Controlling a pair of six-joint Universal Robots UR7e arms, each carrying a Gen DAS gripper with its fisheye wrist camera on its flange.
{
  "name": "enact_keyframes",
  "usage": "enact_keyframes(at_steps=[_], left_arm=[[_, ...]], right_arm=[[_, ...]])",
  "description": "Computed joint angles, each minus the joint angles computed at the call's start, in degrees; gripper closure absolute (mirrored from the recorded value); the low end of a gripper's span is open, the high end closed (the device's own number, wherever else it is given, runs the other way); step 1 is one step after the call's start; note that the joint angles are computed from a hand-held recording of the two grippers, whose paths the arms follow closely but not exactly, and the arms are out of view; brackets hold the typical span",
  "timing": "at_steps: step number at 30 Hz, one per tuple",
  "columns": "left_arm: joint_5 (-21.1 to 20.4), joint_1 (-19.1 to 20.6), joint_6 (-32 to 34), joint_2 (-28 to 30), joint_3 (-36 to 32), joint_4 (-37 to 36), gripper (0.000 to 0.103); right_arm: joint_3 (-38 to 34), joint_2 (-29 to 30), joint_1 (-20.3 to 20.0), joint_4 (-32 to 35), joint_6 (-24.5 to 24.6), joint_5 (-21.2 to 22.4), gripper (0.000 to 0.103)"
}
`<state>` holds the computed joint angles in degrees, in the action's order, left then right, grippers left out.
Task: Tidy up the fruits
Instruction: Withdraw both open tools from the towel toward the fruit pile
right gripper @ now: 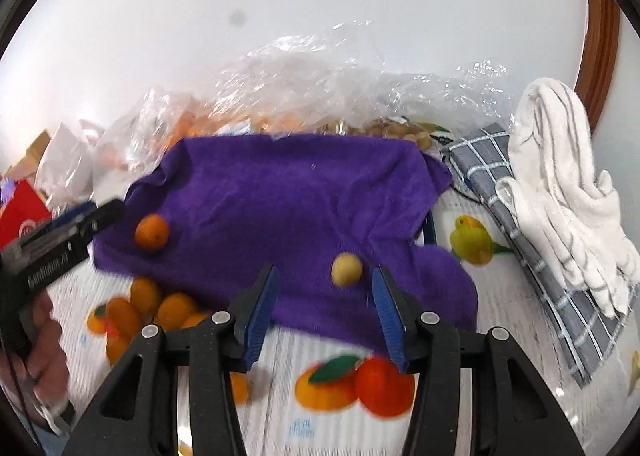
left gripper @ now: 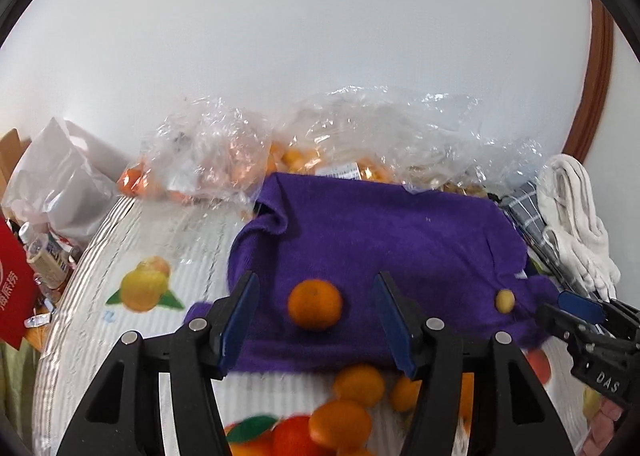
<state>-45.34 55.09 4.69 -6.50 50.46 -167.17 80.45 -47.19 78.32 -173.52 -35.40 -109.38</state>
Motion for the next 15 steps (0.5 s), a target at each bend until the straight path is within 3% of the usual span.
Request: enact_keyframes(at_steps=[8, 15], left_arm=[[-0.8, 0.1, 0.5, -7.7, 16.9, -6.8, 0.046], [-2.2, 1.8, -4.0, -9.2, 18.9, -5.1, 0.046]], right_arm=[[10.2, -4.9, -1.0, 1.8, -3.3, 6.1, 0.048], [10.1, -3.2, -2.8, 5.5, -2.4, 9.1, 0.048]])
